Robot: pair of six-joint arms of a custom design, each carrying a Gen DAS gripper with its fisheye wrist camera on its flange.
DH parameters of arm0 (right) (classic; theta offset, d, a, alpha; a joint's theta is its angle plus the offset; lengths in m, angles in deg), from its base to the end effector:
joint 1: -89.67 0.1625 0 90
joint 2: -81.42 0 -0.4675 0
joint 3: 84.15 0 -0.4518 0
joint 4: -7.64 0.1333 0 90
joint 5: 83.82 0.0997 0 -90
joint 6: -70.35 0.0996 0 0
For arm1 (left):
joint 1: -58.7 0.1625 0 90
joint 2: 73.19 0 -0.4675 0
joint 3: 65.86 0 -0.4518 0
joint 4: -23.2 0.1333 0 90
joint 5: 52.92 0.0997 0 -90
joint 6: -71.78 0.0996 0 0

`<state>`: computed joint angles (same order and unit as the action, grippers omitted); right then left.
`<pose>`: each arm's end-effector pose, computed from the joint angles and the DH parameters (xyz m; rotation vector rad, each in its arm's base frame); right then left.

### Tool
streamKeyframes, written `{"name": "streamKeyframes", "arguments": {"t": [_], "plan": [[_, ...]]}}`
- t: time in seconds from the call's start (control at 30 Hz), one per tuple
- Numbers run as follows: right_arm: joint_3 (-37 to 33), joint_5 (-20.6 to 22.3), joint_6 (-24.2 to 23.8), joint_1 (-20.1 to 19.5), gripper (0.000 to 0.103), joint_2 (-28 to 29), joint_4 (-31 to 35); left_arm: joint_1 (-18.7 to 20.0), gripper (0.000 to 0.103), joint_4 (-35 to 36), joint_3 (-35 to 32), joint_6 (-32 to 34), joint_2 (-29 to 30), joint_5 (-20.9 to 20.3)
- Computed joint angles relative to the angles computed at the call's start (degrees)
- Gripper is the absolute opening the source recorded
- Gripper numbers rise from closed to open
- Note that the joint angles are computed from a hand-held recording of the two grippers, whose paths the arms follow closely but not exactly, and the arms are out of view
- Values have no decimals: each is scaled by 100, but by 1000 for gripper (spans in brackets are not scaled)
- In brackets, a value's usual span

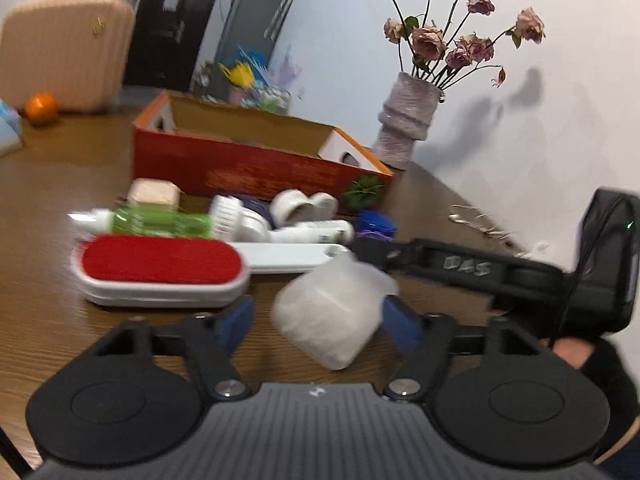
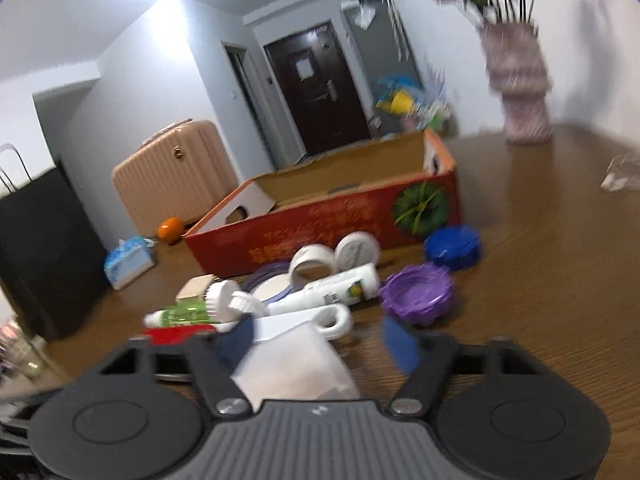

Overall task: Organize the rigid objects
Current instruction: 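Grasp the white plastic container with the right gripper while the left gripper approaches it, then carry the white container into the cardboard box and open the right gripper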

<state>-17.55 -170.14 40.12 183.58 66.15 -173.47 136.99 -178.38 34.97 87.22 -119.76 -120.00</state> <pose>0.1989 -0.8620 -0.0797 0.8730 -2.7297 1.0305 0.0231 -0.7364 0.1697 0.3071 2.4129 -1.3047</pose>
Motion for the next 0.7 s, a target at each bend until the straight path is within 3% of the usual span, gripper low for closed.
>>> {"name": "streamKeyframes", "arguments": {"t": [0.07,0.1,0.33,0.57,0.7], "plan": [[-57,121,171,-48,30,-3,349,26,46,319,-100,-321,9,-53],[10,222,191,-78,29,-30,351,53,40,451,-115,-473,-12,-137],[1066,356,162,-124,25,-558,124,120,35,545,381,-977,-378,-364],[2527,831,218,-238,21,-1158,-473,5,34,141,1486,-1313,-1019,-143],[2879,862,101,-206,20,-1252,-831,-84,34,-165,1804,-1334,-1121,-9]]}}
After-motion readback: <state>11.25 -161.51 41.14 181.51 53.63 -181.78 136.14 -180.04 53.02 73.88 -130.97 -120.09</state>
